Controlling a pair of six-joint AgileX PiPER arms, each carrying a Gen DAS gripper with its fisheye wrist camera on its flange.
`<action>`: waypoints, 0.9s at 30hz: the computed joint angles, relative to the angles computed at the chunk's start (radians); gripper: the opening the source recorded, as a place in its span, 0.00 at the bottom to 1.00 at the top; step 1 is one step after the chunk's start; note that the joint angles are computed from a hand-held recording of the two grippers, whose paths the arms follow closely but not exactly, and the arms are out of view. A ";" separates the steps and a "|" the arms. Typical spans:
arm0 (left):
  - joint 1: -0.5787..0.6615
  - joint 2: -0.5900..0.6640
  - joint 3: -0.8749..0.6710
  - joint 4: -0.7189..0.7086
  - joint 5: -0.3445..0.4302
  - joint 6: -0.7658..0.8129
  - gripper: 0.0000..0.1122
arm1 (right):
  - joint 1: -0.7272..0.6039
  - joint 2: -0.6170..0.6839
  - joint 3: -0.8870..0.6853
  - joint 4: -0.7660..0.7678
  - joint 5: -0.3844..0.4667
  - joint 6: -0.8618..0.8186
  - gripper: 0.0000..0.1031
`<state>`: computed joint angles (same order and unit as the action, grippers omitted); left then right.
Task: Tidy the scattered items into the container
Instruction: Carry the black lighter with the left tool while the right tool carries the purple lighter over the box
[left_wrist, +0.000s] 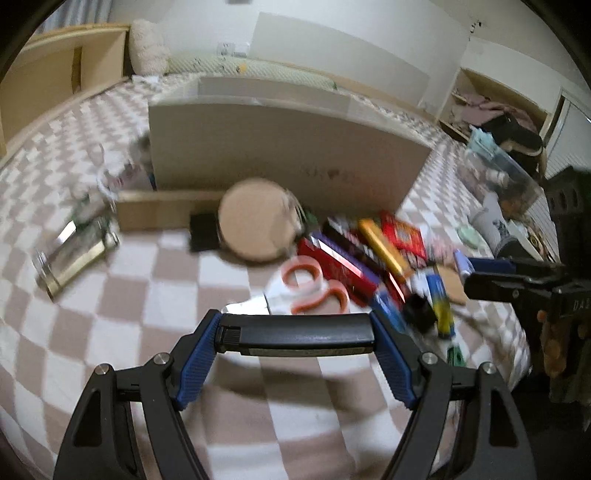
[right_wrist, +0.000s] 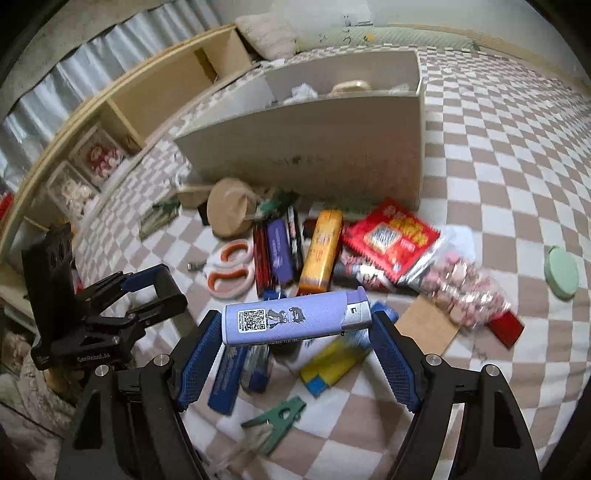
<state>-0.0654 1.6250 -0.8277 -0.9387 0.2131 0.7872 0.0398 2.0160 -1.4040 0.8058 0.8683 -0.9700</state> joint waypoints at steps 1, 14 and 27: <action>0.007 0.001 -0.020 0.021 0.007 -0.016 0.71 | -0.001 0.005 -0.016 -0.001 0.003 0.010 0.78; 0.085 0.092 -0.278 0.148 0.080 -0.147 0.71 | 0.004 0.075 -0.228 -0.023 0.070 0.082 0.78; 0.130 0.140 -0.521 0.282 0.220 -0.260 0.71 | 0.030 0.200 -0.595 -0.069 0.189 0.216 0.78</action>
<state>0.0642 1.7649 -1.3486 -0.6566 0.4327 0.5273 0.0695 2.2160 -1.9994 0.7372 1.0571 -0.7541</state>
